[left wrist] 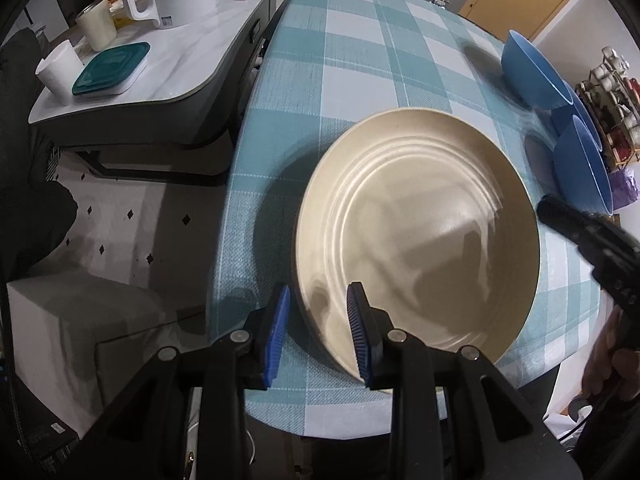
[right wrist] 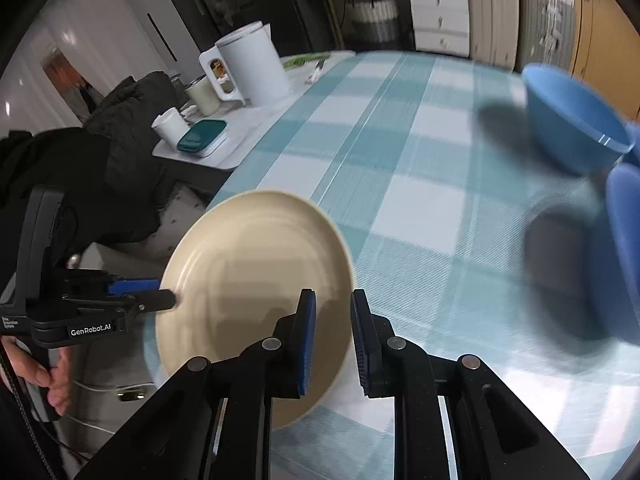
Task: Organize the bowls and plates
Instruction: 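Open both grippers and withdraw them from the three-plate stack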
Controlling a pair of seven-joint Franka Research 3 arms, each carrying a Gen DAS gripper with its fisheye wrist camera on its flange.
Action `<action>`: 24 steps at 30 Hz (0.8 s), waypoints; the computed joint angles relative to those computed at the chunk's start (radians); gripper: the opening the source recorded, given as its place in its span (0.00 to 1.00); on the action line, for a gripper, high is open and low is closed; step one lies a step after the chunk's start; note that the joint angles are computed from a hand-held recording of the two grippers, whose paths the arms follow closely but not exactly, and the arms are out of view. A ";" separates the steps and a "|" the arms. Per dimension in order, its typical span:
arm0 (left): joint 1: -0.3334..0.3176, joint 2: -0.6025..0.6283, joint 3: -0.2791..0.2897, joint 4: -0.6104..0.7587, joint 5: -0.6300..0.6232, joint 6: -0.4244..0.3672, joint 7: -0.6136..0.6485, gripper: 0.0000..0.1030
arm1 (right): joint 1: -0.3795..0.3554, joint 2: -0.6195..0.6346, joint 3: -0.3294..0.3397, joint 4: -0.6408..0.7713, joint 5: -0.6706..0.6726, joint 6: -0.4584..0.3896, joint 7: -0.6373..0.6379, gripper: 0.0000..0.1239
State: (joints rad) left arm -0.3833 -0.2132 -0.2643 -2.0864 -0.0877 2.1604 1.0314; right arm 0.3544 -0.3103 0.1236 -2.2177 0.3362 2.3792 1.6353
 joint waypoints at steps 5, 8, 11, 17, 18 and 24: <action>0.001 0.009 0.000 0.006 -0.003 0.002 0.001 0.28 | 0.017 0.033 -0.027 -0.008 0.120 -0.020 -0.040 0.15; 0.002 0.018 -0.002 0.015 0.000 0.000 -0.003 0.28 | 0.014 0.028 -0.027 -0.012 0.138 -0.007 -0.046 0.15; 0.003 0.011 -0.007 0.016 0.019 0.008 -0.017 0.31 | 0.011 -0.002 -0.032 -0.026 0.164 0.034 -0.056 0.15; -0.001 -0.023 -0.026 -0.002 0.087 0.040 -0.073 0.35 | -0.011 -0.080 -0.002 -0.061 0.082 0.103 -0.014 0.15; -0.001 -0.031 -0.030 -0.005 0.106 0.045 -0.086 0.36 | -0.015 -0.100 0.008 -0.077 0.063 0.131 -0.006 0.15; -0.003 -0.035 -0.045 0.007 0.205 0.023 -0.137 0.39 | -0.007 -0.131 0.020 -0.109 0.010 0.160 0.007 0.20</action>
State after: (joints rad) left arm -0.3862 -0.2479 -0.3089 -2.0793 0.1178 2.1838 0.8943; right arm 0.3477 -0.4415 0.1433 -2.3262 0.3463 2.5388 1.6422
